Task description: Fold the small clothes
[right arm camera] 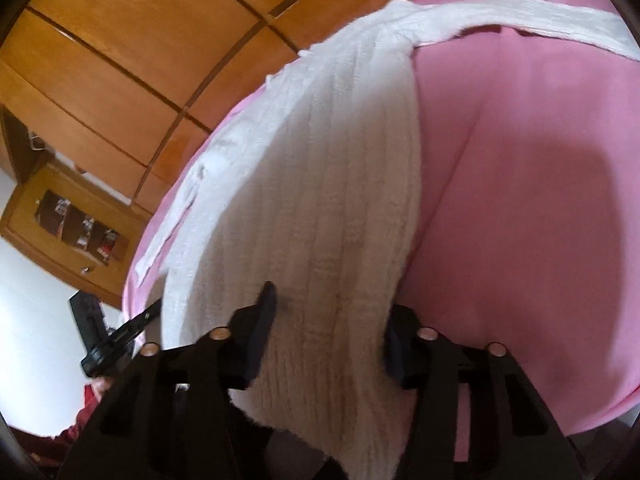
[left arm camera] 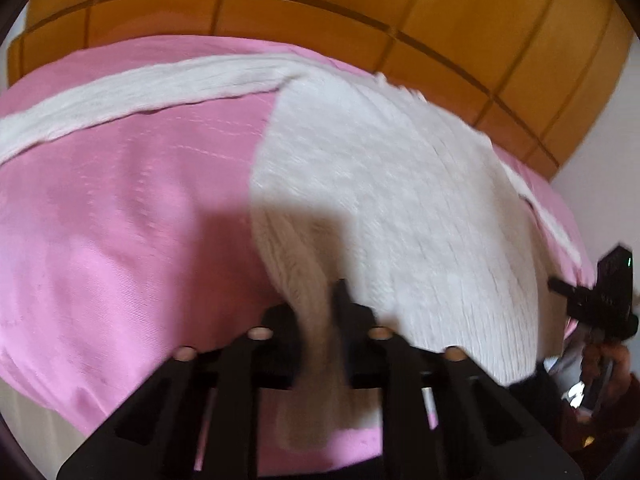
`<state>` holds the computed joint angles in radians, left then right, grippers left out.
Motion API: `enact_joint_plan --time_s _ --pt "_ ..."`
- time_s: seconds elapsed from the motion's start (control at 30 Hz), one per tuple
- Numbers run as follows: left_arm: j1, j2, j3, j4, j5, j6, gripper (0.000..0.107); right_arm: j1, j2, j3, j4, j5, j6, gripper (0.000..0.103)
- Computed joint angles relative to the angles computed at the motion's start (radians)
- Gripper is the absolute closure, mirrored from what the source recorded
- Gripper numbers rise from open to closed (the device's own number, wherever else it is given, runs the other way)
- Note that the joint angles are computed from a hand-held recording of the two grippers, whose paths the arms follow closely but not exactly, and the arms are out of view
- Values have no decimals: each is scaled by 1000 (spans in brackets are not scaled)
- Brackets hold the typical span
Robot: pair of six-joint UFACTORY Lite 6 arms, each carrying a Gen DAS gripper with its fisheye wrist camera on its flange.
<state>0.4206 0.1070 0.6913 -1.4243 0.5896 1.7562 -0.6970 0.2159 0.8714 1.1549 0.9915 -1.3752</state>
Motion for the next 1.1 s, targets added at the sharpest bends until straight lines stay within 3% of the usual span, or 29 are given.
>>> enact_joint_plan --time_s 0.07,0.13,0.27,0.4,0.53,0.6,0.63,0.67,0.7,0.73,0.77,0.83,1.03,1.1 --pt "-32 -48 -31 -2 -45 21 101 3 -1 24 -35 -17 33 89" --pt "-30 -84 -43 63 -39 -43 102 -44 29 58 -42 40 68 97" --pt "27 -217 -103 240 39 -186 102 -175 54 127 -57 162 109 97" --pt "25 -346 -174 339 88 -259 102 -251 11 146 -114 168 90 97" --pt "-125 -284 -191 410 -113 -329 102 -216 40 121 -182 51 96 97" --pt "-147 -222 -161 430 -128 -369 101 -181 54 94 -175 -16 103 94" --pt "-131 -204 -145 417 -106 -362 91 -185 57 102 -172 -5 104 91" --pt "-106 -196 -131 396 -70 -345 82 -183 47 109 -169 -2 103 74" --pt "-72 -189 -114 377 -21 -333 53 -189 20 99 -156 -15 85 57" --pt "-39 -189 -105 344 16 -310 29 -186 -31 74 -119 -54 58 51" --pt "8 -198 -101 278 64 -265 25 -190 -64 53 -94 -82 26 46" --pt "90 -188 -71 193 142 -222 25 -167 -145 25 -23 -152 -49 46" --pt "203 -19 86 65 139 -271 25 12 -120 116 99 -264 -109 41" --pt "231 53 157 3 128 -276 25 64 -95 134 149 -281 -154 48"
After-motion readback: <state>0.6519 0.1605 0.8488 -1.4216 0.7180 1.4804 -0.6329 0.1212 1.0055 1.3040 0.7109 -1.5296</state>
